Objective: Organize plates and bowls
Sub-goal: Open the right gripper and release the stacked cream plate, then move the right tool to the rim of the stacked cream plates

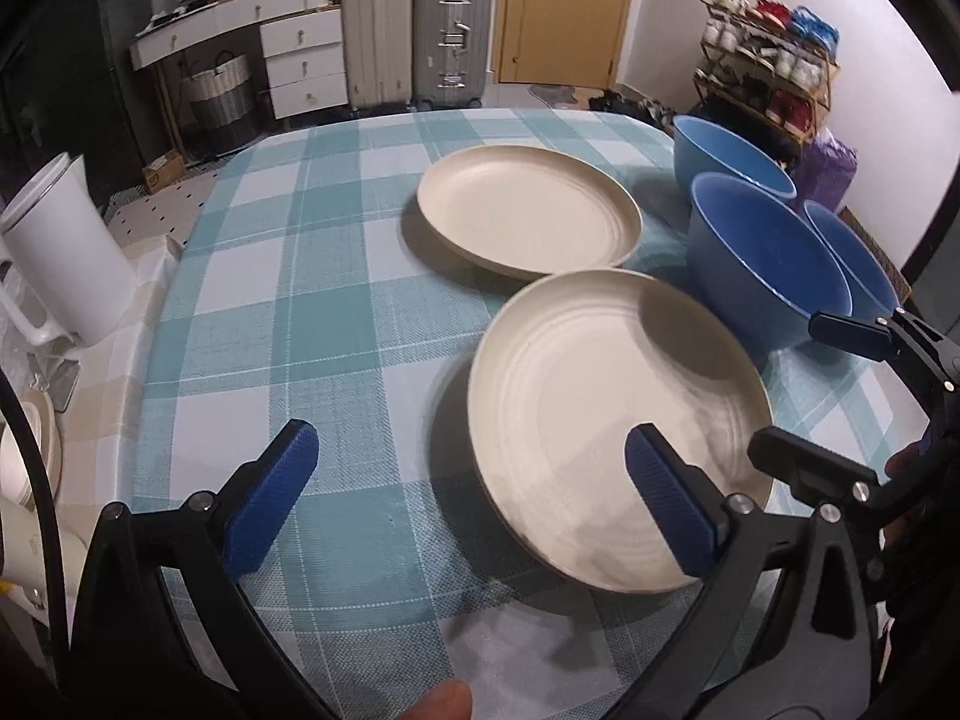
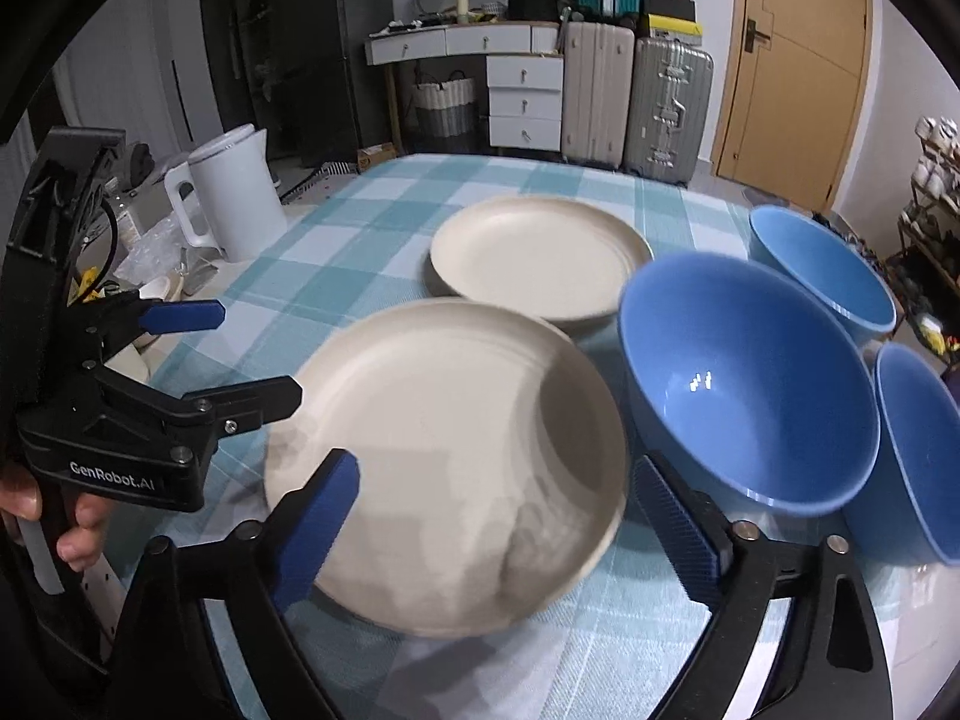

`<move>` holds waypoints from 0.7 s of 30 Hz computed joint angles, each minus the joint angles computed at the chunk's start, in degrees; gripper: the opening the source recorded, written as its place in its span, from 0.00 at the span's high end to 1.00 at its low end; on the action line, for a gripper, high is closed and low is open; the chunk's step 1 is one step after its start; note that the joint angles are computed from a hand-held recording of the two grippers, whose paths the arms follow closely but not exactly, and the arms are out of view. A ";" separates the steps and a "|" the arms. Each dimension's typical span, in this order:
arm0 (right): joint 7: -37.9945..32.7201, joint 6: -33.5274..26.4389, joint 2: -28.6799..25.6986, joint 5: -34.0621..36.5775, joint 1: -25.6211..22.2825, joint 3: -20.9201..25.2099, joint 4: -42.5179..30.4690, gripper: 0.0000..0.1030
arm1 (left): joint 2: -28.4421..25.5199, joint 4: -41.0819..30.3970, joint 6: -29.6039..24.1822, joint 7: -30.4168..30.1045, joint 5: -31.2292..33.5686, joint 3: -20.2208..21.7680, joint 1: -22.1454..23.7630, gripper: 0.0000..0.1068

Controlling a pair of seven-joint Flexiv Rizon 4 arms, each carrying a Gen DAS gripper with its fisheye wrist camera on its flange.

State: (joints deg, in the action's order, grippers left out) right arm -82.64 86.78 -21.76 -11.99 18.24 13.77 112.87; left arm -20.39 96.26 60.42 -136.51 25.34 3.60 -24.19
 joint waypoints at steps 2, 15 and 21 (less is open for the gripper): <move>-0.26 -0.18 -0.02 -0.15 0.16 0.24 -0.80 0.03 | 0.25 0.16 -0.13 -1.50 0.26 0.52 -0.13 0.04; -0.73 -1.47 -1.93 -2.14 0.91 -1.21 -7.58 0.01 | 0.93 2.24 -0.16 -6.72 -0.75 1.06 1.85 0.05; -3.72 -2.85 -4.09 -0.93 -1.06 0.48 -12.27 0.01 | 1.10 1.91 -1.91 -10.88 0.59 1.66 2.09 0.05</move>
